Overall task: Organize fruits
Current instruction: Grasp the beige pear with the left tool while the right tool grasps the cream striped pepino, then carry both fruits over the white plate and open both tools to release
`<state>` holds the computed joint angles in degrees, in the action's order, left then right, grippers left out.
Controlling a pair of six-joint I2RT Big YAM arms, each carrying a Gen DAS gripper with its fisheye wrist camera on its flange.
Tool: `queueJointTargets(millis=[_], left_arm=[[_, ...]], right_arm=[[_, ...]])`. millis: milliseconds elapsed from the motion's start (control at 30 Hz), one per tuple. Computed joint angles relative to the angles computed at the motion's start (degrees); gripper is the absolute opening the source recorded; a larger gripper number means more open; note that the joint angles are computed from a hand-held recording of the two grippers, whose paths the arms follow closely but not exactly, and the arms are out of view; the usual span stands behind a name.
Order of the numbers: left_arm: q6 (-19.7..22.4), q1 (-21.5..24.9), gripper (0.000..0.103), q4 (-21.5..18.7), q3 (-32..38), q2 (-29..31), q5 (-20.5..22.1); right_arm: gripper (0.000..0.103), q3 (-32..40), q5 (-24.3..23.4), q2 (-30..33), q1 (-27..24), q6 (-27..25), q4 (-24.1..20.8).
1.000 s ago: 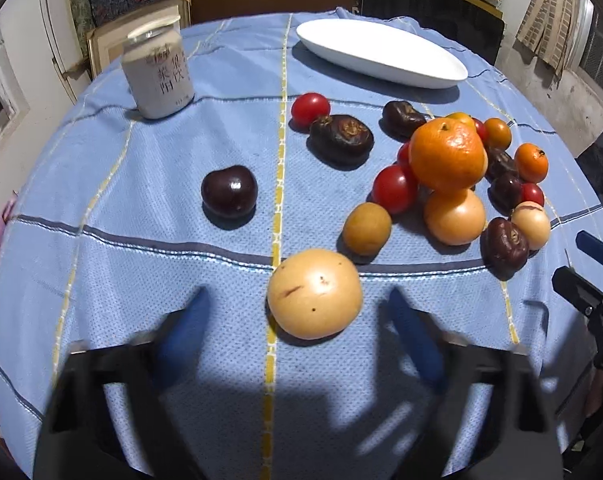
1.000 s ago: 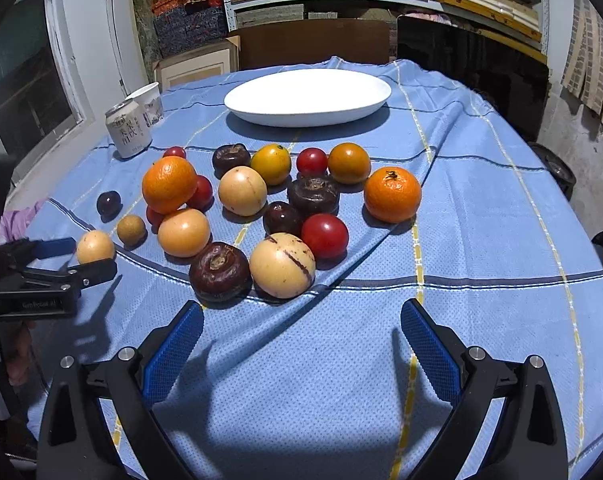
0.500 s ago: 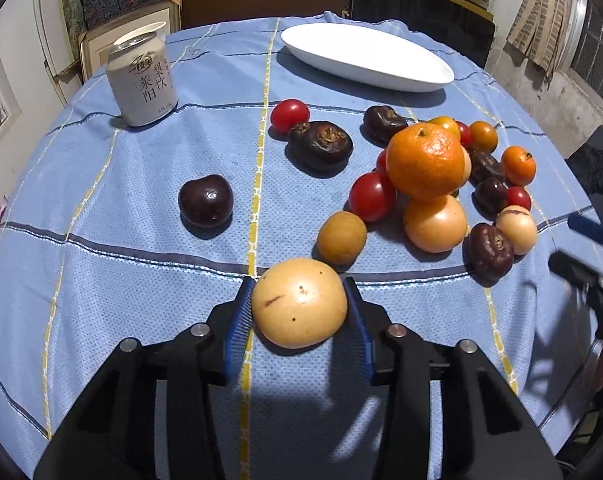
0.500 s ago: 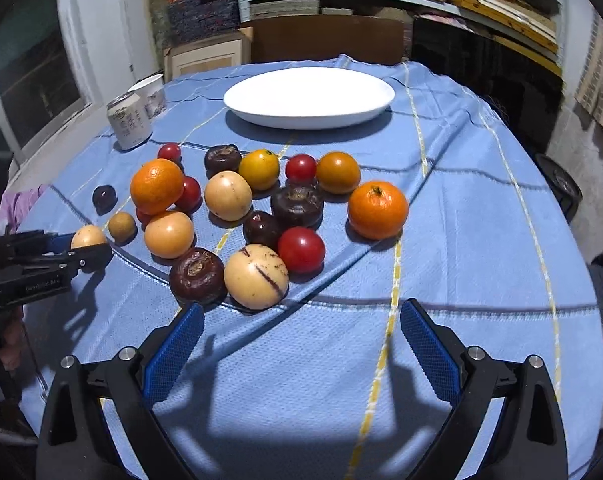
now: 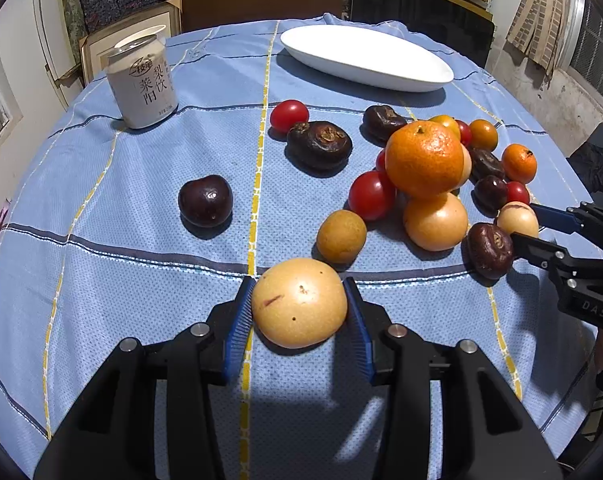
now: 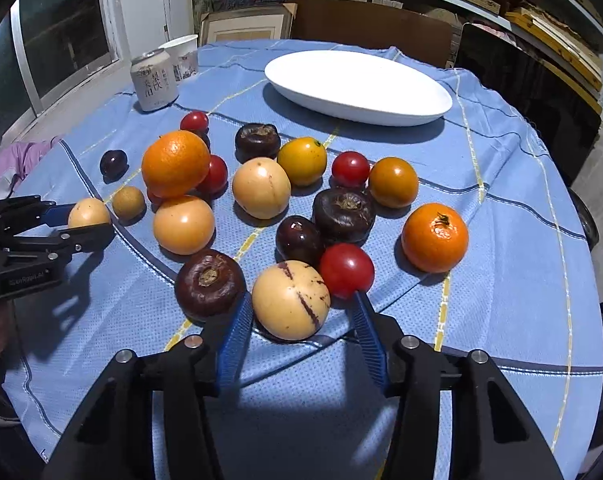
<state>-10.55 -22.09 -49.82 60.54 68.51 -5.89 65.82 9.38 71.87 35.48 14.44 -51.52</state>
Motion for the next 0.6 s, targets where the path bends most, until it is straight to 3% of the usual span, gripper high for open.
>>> queueJointTargets(millis=[33,200,467,600], left_arm=[[-0.1,-0.1,0.043,0.2,-0.1,0.0,-0.3],[0.0,-0.1,0.043,0.6,-0.3,-0.3,-0.3],[1.9,1.2,0.043,-1.0,1.2,-1.4,2.8],[4.6,2.1,0.043,-2.3,6.1,-0.3,4.8]], right_arm=[[0.041,0.0,-1.3,0.4,-0.2,-0.2,0.3],[0.040,-0.1,-1.3,0.8,0.2,1.0,1.2],[0.040,-2.2,-8.7,-5.8,-2.1,3.9,3.3],[0.040,1.1,-11.6,-6.5,-4.8,2.0,4.2]])
